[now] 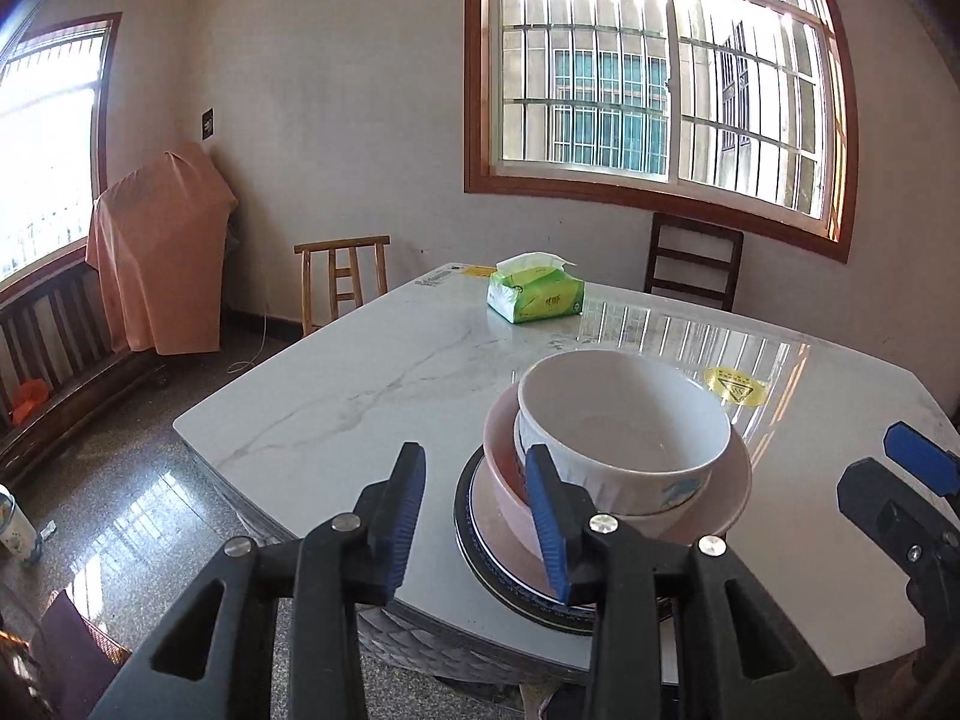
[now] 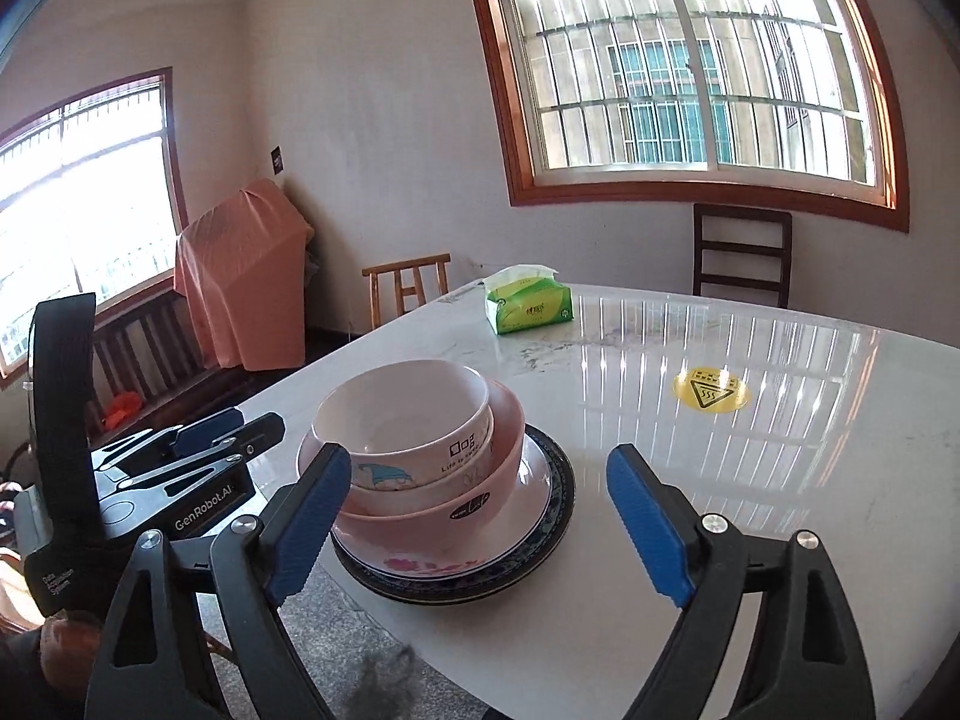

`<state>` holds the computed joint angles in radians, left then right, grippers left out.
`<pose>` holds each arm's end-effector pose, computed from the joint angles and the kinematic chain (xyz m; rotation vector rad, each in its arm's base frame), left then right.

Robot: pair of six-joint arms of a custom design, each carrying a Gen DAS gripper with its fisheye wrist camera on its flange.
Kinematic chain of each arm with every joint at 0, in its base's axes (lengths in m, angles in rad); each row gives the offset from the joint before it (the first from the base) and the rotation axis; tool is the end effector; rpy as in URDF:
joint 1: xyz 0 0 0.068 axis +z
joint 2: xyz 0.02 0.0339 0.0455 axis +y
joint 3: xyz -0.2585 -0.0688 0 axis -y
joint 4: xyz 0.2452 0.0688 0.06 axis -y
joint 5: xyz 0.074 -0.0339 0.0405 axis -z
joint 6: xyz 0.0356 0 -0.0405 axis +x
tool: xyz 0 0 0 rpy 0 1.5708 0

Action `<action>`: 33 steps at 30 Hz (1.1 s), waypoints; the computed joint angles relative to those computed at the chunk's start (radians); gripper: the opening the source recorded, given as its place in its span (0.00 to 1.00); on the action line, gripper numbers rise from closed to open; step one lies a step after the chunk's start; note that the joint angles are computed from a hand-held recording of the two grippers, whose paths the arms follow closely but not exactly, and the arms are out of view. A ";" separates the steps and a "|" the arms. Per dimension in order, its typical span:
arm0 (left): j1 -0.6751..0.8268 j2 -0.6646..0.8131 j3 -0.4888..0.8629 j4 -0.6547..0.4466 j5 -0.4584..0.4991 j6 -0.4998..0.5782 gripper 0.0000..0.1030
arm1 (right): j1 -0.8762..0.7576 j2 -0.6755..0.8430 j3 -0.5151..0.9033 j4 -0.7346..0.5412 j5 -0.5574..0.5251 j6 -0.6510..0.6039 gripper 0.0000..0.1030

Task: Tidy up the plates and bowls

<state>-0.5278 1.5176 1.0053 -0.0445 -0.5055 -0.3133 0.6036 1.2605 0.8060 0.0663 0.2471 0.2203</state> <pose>0.3012 -0.1557 0.2482 -0.0723 2.0503 0.0183 0.2422 0.1564 0.2648 -0.2120 1.9472 0.3026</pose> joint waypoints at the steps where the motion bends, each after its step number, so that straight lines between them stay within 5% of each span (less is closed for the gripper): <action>1: -0.015 -0.008 -0.016 0.014 -0.015 -0.006 0.34 | 0.018 -0.018 -0.029 0.031 0.032 -0.009 0.95; 10: -0.157 -0.074 -0.102 0.037 -0.134 -0.060 0.35 | 0.207 -0.169 -0.273 0.308 0.356 -0.152 1.00; 19: -0.296 -0.174 -0.192 0.086 -0.380 -0.091 0.47 | 0.286 -0.302 -0.351 0.300 0.435 -0.172 1.00; 23: -0.349 -0.188 -0.189 0.059 -0.463 -0.066 0.69 | 0.304 -0.315 -0.356 0.275 0.428 -0.163 1.00; 26: -0.370 -0.212 -0.207 0.074 -0.471 -0.048 0.73 | 0.322 -0.330 -0.362 0.277 0.446 -0.166 1.00; 33: -0.368 -0.237 -0.146 -0.132 -0.456 -0.190 0.81 | 0.333 -0.384 -0.384 0.260 0.463 -0.143 1.00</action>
